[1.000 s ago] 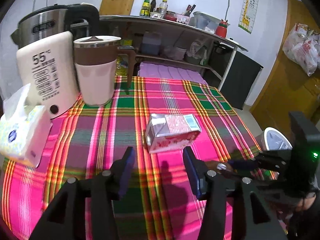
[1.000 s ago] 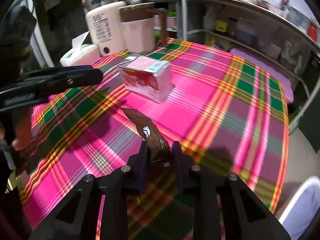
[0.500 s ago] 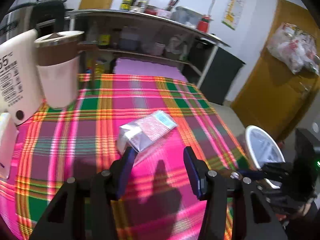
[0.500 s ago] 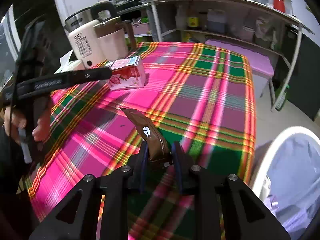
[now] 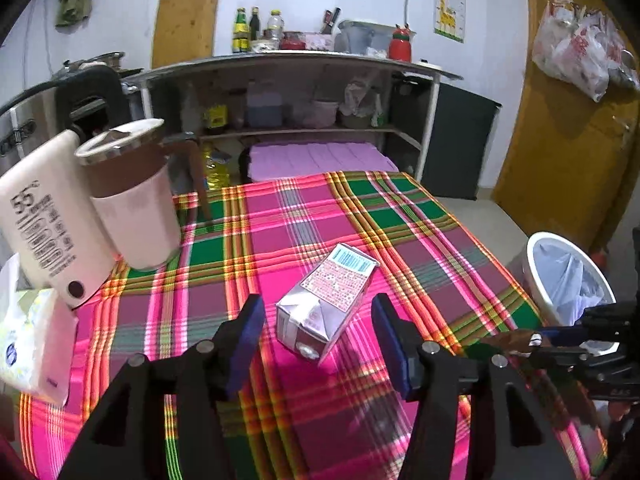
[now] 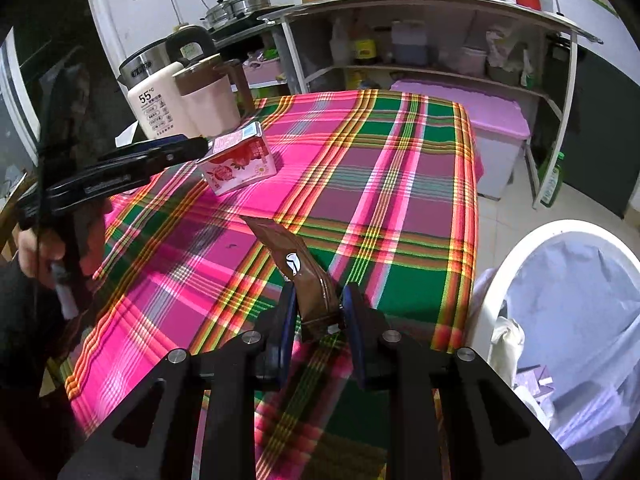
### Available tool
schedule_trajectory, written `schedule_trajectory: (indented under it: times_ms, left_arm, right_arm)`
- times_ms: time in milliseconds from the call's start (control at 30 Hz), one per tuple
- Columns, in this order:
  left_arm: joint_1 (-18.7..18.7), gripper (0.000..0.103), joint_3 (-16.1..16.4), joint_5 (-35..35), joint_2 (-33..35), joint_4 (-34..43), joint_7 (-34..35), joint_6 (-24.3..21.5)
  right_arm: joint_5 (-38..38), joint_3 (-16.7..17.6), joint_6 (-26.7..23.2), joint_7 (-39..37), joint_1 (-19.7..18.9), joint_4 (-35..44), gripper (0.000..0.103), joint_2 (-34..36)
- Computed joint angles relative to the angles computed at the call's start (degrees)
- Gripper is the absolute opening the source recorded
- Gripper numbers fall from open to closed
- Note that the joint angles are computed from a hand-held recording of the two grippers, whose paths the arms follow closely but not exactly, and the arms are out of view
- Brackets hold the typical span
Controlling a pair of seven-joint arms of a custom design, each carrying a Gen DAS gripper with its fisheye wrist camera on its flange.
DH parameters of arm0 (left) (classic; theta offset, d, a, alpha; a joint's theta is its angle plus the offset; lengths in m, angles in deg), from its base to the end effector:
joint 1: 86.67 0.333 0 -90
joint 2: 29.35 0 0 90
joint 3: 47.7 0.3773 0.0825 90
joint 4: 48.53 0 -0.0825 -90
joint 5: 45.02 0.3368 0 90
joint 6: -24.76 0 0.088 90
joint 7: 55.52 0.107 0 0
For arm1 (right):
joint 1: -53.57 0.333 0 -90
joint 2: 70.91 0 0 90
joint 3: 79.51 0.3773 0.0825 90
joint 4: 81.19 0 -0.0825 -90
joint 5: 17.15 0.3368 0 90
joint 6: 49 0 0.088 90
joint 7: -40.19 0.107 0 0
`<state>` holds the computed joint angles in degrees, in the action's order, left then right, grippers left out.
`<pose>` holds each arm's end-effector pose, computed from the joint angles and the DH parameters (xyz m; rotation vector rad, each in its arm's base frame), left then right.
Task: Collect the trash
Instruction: 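Grasp the pink-white milk carton with the left gripper and lift it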
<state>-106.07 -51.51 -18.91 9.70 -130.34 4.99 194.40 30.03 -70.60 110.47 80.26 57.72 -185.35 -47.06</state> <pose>0.7011 -0.3145 0.4638 -1.5067 1.9774 -0.9544 0.6590 0.1028 0.4463 -1.9981 1.3765 -0.2562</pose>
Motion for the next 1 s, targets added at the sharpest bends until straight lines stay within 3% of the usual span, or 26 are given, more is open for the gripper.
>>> schedule_trajectory:
  times_ms: [167,333,367,433,733,1000]
  left_arm:
    - [3.98,0.06,-6.34,-3.04,2.88,3.46,8.65,-2.72]
    - [3.96,0.059,-7.16,-6.26,3.68,4.31,10.78,-2.69]
    - [3.88,0.054,-7.2,-6.84,3.7,4.3,10.81,-2.73]
    - [2.78,0.044,-6.01,-7.26,3.69,4.69,10.01,-3.81]
    - [-1.37,0.039,-1.31,-5.66,-0.15,-1.01,1.17,-1.28]
    - [-6.82,0.039,4.33,0.61,-5.75,-9.2,-10.84,2.34]
  right_arm:
    - [-0.17,-0.1,-0.21,0.23,-0.07,0.39,0.025,0.32]
    - [-0.29,-0.09,-0.13,0.45,-0.25,0.65,0.025,0.59]
    - [-0.25,-0.06,-0.02,0.48,-0.28,0.64,0.025,0.62]
    - [0.01,0.05,0.4,0.61,-0.3,0.51,0.025,0.55]
    - [4.56,1.25,3.05,-0.94,-1.03,-1.9,0.025,-1.48]
    - [9.15,1.22,4.16,-4.08,-0.85,-5.13,0.025,-4.49]
